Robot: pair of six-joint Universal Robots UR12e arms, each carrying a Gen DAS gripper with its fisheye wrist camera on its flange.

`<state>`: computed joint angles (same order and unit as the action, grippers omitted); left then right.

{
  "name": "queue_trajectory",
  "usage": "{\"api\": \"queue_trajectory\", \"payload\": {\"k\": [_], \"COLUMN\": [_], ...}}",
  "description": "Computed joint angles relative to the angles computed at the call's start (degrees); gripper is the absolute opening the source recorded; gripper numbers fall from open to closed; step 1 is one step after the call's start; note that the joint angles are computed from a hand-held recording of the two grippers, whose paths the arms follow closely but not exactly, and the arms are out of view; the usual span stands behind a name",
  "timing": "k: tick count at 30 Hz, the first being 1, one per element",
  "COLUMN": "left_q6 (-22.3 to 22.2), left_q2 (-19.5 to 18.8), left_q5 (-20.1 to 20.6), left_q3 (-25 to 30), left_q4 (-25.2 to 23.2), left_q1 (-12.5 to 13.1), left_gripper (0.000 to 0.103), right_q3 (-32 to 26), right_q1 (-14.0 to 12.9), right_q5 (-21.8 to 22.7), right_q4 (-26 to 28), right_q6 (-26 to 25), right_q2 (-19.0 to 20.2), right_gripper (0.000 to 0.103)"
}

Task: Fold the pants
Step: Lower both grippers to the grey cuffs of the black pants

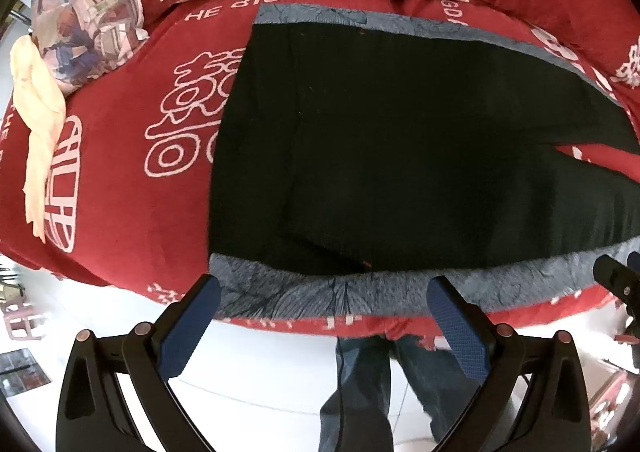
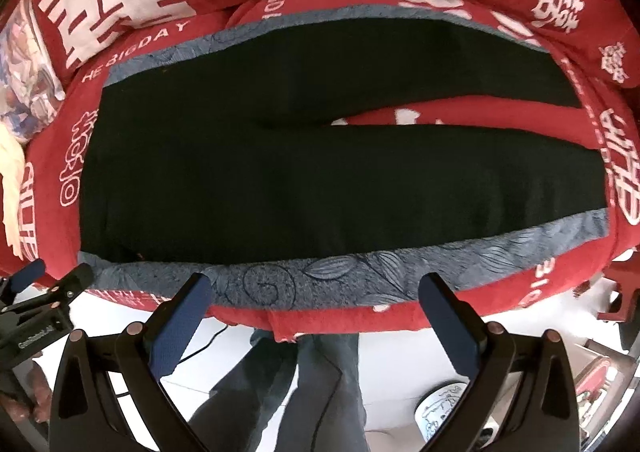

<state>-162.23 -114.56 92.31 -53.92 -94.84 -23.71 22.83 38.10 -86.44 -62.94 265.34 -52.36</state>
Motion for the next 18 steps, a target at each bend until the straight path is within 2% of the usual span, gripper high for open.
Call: {"api": "queue_trajectory", "payload": {"k": [7,12,18], "left_q6": [-1.3,-0.1,0.0], "left_q2": [-0.4,-0.4,-0.7], "left_q5": [0.3,0.8,1.3], "left_q3": [-1.8,-2.0,-1.5], "left_q4": [1.0,1.6,1.4], "left_q1": [-0.3,-0.7,-0.9], "left_gripper": [0.103,0.103,0.103], "right_q3": [14.5,18.0,20.1], "right_q1": [-0.4,-0.6,-0.5], "right_q5": [0.9,1.4,0.8], "right_q4": [-12.9,-15.8,-17.0], "right_q6": [1.6,3.0,5.4], "right_q2": [-5.9,-7.4,-8.7], "right_gripper": [0.103,0.103,0.103]}}
